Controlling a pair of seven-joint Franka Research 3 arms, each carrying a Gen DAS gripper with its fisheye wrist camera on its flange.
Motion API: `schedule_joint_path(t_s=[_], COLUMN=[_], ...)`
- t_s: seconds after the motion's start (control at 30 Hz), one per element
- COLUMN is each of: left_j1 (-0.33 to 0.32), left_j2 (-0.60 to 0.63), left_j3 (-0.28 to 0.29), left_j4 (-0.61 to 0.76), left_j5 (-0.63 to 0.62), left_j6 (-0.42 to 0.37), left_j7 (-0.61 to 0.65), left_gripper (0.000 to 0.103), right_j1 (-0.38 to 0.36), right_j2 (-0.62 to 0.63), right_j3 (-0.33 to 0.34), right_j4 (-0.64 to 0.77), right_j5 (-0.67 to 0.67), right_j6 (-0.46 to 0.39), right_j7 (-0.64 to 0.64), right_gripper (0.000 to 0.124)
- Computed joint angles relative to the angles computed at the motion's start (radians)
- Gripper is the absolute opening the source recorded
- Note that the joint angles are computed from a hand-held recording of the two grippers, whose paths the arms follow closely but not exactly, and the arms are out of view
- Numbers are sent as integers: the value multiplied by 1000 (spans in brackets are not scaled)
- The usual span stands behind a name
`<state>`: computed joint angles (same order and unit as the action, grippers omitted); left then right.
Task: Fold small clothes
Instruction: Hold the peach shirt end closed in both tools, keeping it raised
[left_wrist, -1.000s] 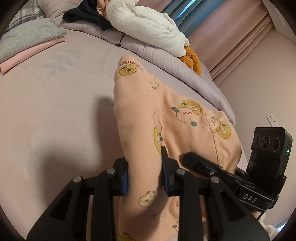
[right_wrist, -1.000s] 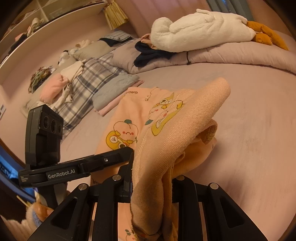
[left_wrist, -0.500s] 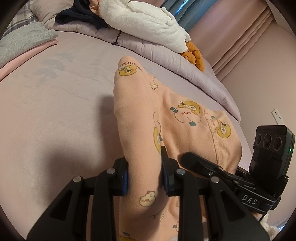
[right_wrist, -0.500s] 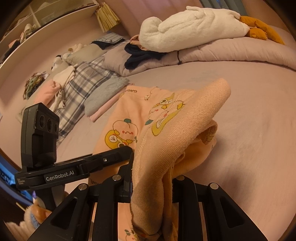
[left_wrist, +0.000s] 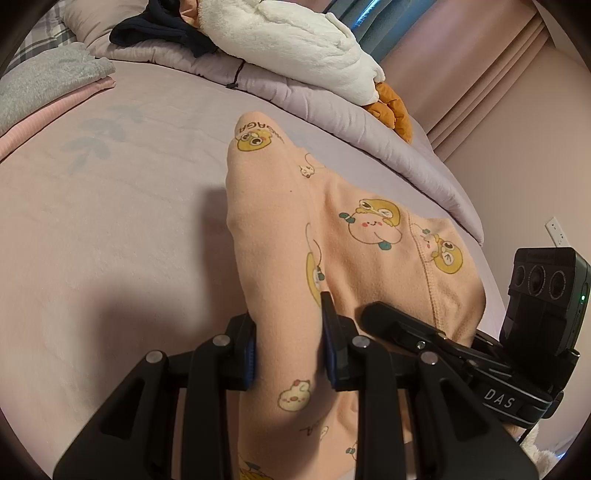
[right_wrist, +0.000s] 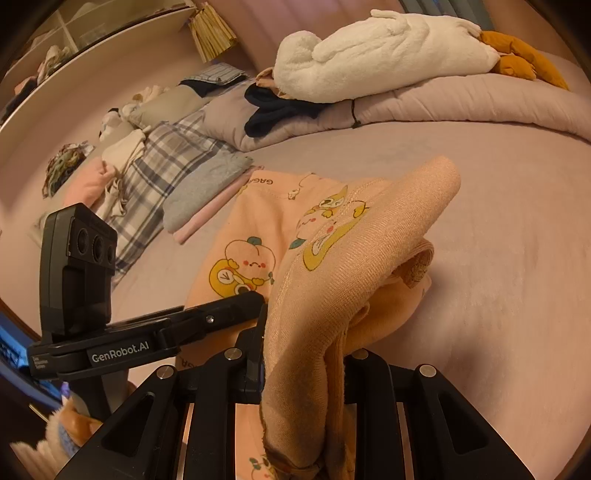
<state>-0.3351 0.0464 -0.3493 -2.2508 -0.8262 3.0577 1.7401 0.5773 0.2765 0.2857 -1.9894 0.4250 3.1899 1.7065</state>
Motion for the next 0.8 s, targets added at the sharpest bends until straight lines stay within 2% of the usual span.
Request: schedule_joint_path(t_s=[0.53, 0.8], left_j1=[8, 15], left_j2=[2, 9], left_j3=[3, 3], left_j4=[3, 7], left_j5=[7, 17], left_j6=[-3, -14], left_j7=[-3, -11], left_gripper=[26, 26], right_j1=[11, -6], right_j2=[1, 23], right_j3=[-12, -4], right_j4=[4, 33], right_j5=[-6, -1], right_j6=[-5, -28], right_j7=[8, -5], right_gripper=[25, 25])
